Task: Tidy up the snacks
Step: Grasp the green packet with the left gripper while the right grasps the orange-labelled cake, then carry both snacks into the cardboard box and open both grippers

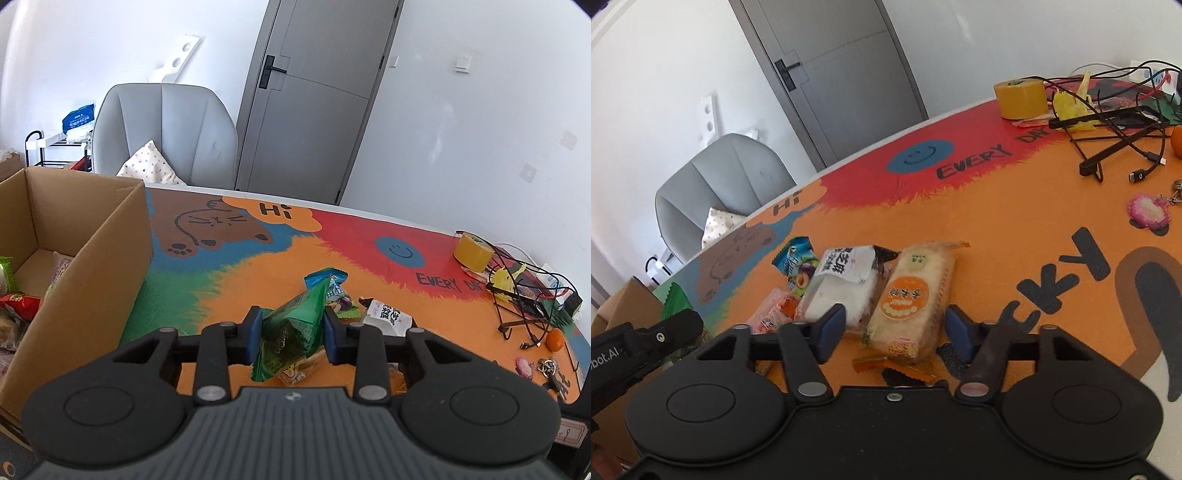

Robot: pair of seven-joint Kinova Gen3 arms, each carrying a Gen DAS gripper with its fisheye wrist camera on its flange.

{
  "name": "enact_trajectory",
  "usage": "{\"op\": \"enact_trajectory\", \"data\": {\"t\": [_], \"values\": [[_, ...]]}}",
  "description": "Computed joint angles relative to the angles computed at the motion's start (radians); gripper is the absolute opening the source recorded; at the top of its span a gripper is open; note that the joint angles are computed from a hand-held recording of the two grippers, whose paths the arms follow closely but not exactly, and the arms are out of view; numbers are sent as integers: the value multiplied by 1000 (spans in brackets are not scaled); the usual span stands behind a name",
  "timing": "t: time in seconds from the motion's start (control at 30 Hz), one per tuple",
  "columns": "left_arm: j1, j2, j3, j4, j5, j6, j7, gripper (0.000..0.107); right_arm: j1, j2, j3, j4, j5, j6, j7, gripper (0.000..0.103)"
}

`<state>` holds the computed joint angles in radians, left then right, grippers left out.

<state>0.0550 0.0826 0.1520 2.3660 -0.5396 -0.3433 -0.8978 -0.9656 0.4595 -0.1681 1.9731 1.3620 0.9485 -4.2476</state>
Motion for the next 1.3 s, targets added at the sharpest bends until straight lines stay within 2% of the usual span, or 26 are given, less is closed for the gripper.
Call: {"op": "enact_trajectory", "data": {"t": [0.03, 0.1, 0.13, 0.27, 0.53, 0.73, 0.93, 1.03, 1.2, 1.3], "values": [[0, -1, 0, 2, -1, 0, 0, 33, -12, -8, 16, 10, -1, -15, -12, 42], [-12, -9, 1, 10, -33, -4, 28, 33, -22, -22, 22, 46, 30, -31, -81, 38], [-10, -14, -2, 15, -34, -6, 29, 33, -14, -24, 2, 61, 51, -17, -122, 36], [-9, -32, -17, 37, -60, -23, 50, 33, -22, -29, -38, 101, 84, 33, -222, 35], [-3, -88, -73, 72, -163, -55, 127, 33, -64, -40, -82, 129, 98, 132, -305, 34], [17, -147, -138, 98, -196, -81, 150, 33, -95, -51, -108, 147, 132, 201, -358, 34], [40, -198, -221, 118, -247, -102, 196, 33, -118, -54, -126, 140, 158, 254, -365, 34], [43, -212, -259, 121, -283, -118, 220, 33, -125, -50, -128, 121, 168, 276, -332, 34], [31, -232, -330, 125, -383, -157, 295, 33, -123, -47, -129, 93, 190, 271, -297, 34], [8, -238, -347, 125, -407, -175, 312, 33, -124, -42, -126, 70, 208, 265, -270, 34]]}}
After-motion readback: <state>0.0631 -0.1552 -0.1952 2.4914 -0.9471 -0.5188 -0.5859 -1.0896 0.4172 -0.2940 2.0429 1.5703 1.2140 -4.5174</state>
